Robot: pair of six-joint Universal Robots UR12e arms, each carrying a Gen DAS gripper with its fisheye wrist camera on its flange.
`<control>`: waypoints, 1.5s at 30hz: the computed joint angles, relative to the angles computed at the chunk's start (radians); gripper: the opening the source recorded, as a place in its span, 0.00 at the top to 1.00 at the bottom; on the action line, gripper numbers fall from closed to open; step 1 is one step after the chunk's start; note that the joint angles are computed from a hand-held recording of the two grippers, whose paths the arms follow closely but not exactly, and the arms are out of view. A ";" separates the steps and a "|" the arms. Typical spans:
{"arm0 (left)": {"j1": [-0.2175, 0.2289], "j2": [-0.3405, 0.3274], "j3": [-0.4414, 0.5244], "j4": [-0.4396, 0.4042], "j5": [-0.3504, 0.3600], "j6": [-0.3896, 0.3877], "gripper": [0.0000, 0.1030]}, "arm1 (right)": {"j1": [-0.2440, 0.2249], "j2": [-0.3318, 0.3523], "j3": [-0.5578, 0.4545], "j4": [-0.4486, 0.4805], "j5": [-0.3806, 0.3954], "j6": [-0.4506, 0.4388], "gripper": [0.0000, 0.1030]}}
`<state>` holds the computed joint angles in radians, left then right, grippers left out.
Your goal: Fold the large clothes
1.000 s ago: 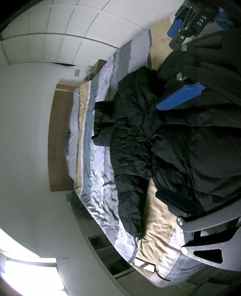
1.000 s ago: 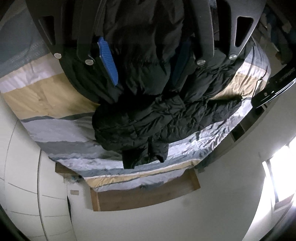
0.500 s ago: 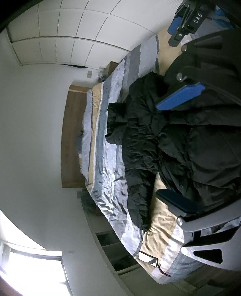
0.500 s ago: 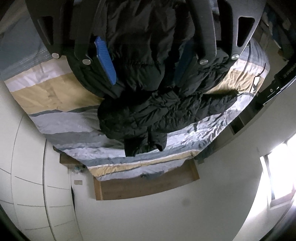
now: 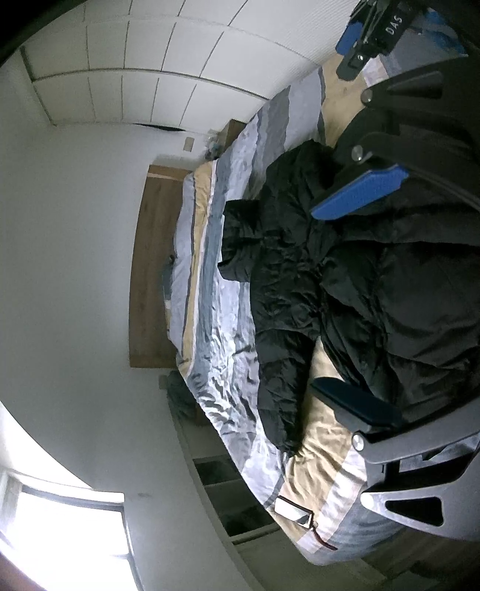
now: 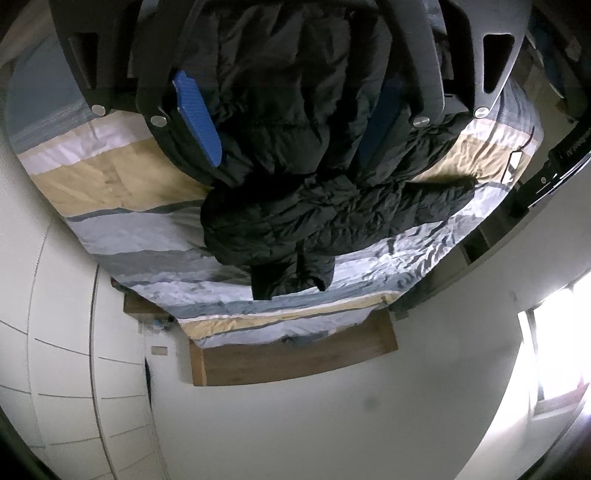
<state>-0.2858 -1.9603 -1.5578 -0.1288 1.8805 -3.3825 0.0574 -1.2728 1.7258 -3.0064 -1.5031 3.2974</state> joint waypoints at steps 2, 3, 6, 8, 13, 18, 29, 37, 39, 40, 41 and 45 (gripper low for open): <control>0.007 -0.005 0.005 -0.010 -0.006 -0.012 0.15 | 0.000 0.006 -0.005 0.003 -0.014 0.013 0.24; 0.011 -0.009 0.008 -0.015 -0.008 -0.017 0.15 | 0.000 0.009 -0.009 0.006 -0.020 0.019 0.24; 0.023 -0.019 0.020 -0.037 -0.010 -0.026 0.15 | -0.003 0.021 -0.021 0.015 -0.036 0.034 0.24; 0.032 -0.026 0.028 -0.056 -0.014 -0.036 0.15 | -0.004 0.030 -0.030 0.026 -0.045 0.043 0.24; 0.058 -0.051 0.058 -0.120 -0.026 -0.073 0.15 | -0.006 0.053 -0.054 0.057 -0.056 0.056 0.24; 0.078 -0.081 0.094 -0.184 -0.024 -0.094 0.15 | -0.010 0.079 -0.078 0.097 -0.060 0.062 0.24; 0.101 -0.157 0.207 -0.288 0.009 -0.127 0.15 | -0.020 0.133 -0.127 0.157 -0.042 0.079 0.24; 0.115 -0.239 0.339 -0.374 0.035 -0.139 0.15 | -0.033 0.163 -0.155 0.180 -0.030 0.088 0.24; 0.123 -0.260 0.373 -0.398 0.028 -0.145 0.15 | -0.037 0.170 -0.161 0.183 -0.029 0.091 0.24; 0.130 -0.275 0.398 -0.415 0.019 -0.148 0.15 | -0.039 0.173 -0.165 0.185 -0.028 0.094 0.24; 0.135 -0.285 0.414 -0.425 0.012 -0.151 0.15 | -0.041 0.176 -0.169 0.187 -0.027 0.097 0.23; 0.168 -0.336 0.491 -0.468 -0.022 -0.176 0.15 | -0.050 0.190 -0.183 0.194 -0.029 0.107 0.23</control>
<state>-0.1180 -2.2960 -1.0665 -0.5964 1.8581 -3.5589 0.0075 -1.0824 1.5430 -2.8121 -1.5326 3.4042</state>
